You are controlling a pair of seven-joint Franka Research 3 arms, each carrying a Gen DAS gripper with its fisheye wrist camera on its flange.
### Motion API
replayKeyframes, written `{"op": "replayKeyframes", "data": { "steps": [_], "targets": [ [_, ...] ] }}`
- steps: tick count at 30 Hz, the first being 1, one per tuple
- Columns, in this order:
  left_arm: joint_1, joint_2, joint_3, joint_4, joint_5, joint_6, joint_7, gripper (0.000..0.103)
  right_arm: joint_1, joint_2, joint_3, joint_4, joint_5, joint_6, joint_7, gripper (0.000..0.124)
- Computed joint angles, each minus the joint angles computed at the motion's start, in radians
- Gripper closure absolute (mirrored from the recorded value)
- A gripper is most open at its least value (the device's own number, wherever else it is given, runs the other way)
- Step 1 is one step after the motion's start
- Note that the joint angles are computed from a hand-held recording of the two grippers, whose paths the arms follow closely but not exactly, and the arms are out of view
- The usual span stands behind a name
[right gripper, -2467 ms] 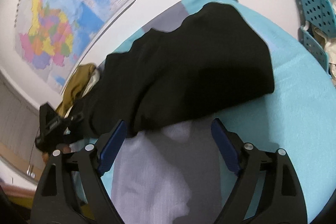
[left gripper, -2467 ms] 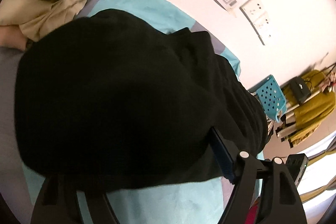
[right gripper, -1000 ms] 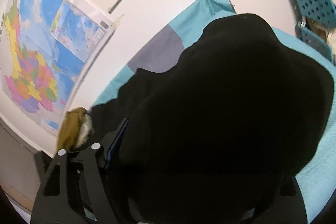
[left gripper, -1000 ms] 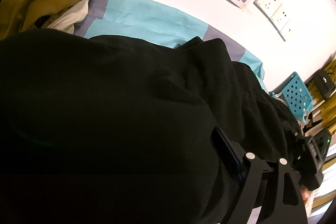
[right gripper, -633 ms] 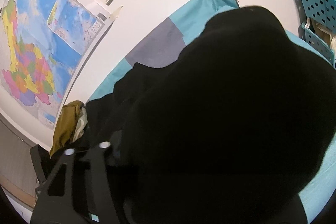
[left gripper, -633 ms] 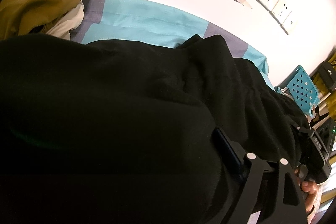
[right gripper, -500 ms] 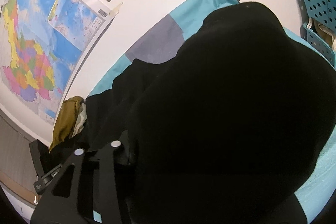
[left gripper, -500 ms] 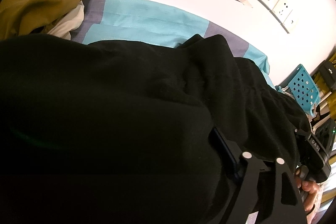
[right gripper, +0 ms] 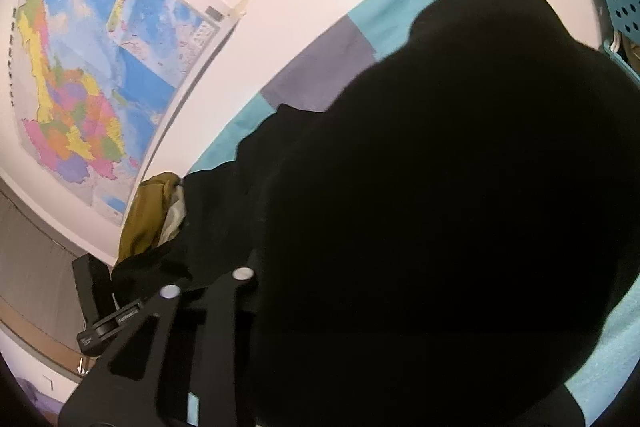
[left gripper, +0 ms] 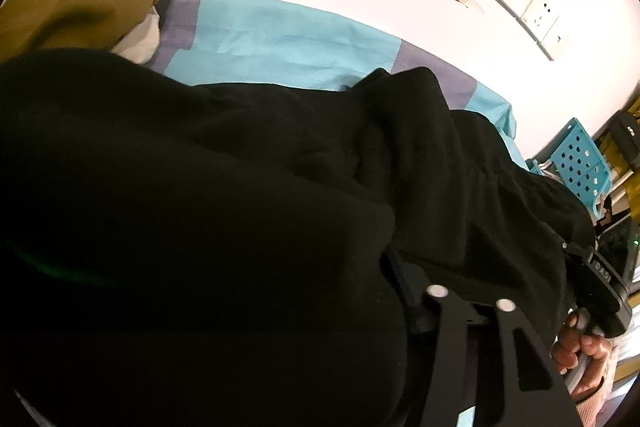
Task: Fold large clothes
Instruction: 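Carry the black coat with both tools over the stack of folded clothes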
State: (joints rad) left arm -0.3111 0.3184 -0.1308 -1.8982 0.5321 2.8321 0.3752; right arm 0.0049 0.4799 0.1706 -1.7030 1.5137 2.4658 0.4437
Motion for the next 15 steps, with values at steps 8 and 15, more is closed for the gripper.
{"op": "replayKeyframes", "data": {
  "steps": [8,15],
  "targets": [
    [0.094,-0.065,-0.09,0.01,-0.181,-0.012,0.269,0.074,-0.001,-0.135,-0.012,-0.056,0.055,-0.106,-0.063,0.103],
    [0.135,-0.194,-0.088,0.015,-0.295,-0.009,0.487,0.076,0.072,-0.243,-0.034,-0.012,0.071,-0.13,-0.131,0.103]
  ]
}}
